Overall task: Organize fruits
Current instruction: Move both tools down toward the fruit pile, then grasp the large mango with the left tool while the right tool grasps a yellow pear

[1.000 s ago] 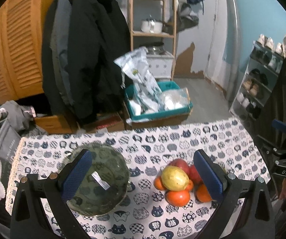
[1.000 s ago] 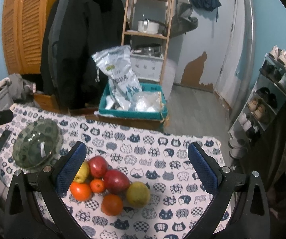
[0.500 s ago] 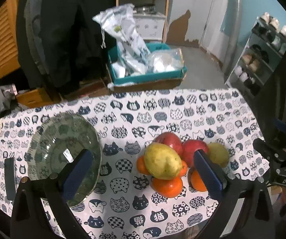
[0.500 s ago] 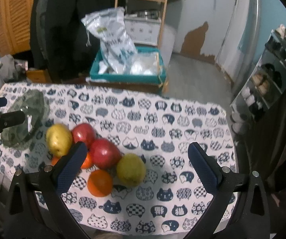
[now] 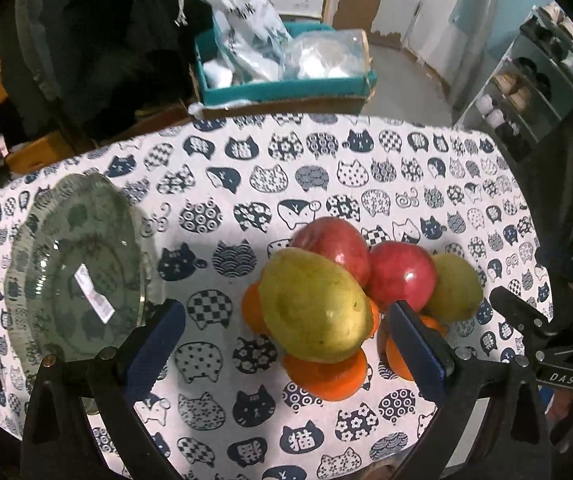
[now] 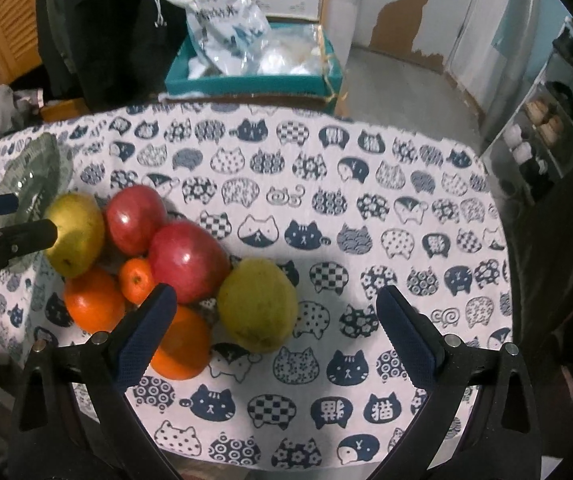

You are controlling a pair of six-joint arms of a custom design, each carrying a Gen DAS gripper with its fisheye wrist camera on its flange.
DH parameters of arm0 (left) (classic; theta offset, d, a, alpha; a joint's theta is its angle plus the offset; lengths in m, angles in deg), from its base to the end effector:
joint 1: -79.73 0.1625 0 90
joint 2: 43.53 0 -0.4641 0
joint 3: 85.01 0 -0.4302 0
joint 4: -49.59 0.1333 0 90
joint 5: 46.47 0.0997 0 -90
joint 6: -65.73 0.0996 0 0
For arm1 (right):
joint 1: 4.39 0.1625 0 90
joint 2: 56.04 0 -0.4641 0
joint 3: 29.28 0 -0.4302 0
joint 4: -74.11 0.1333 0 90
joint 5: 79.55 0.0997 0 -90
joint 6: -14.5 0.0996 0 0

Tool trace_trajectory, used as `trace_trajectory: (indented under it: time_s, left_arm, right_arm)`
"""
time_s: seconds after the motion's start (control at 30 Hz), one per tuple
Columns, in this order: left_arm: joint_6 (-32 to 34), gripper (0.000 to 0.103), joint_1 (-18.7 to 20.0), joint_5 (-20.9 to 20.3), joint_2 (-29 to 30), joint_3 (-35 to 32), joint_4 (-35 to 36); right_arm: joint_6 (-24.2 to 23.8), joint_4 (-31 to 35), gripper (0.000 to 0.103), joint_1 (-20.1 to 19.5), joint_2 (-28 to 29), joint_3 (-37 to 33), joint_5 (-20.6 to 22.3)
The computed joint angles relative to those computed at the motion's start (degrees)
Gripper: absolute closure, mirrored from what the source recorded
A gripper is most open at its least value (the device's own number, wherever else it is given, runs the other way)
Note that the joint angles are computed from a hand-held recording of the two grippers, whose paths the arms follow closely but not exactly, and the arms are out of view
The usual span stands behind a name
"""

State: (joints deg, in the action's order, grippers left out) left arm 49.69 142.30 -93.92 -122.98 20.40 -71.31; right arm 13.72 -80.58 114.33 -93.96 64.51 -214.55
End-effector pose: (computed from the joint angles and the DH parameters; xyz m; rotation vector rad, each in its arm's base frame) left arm -0.0879 -0.6049 0.3659 0.2017 2.4367 -0.4505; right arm 0.3996 -0.5984 0.0373 0.5330 -2.3233 0.4165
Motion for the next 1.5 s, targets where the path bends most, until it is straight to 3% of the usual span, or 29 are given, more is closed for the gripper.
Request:
trace_trajectory:
  time_s: [0.57,0.87,1.0,1.1,1.3,1.5]
  left_arm:
    - [-0.7,0.029,3.3,-5.2,5.0,-2.8,3.3]
    - [0.8,0.030,3.2,-4.3,5.1,-2.4,1.8]
    - [1.6,0.030,3.3,-4.6,4.9,-2.0,0.6]
    - [2.4,0.030,3.2,-4.6,4.7,-1.4,-0.6]
    - [3.5,0.031,3.0,-4.7,4.0,-0.4,-2.1]
    - [4.2,0.031,2.6,-3.8,3.1,0.6,-3.3]
  right_arm:
    - [4.3,9.7,0.007,-4.4,2.9,-3.2,3.7]
    - [5.9,12.4,0.015,-5.8,3.9,-4.8,6.6]
    - [6.2,13.4,0.023,-6.6,3.7,-5.3,9.6]
    - [5.9,13.6,0.036,-7.1,3.1,-5.1,12.8]
    - [5.8,11.4,0.037,-7.0,3.2,-4.4,12.3]
    - [2.9,7.0,0.037,-5.5,2.9,-2.3,7.5]
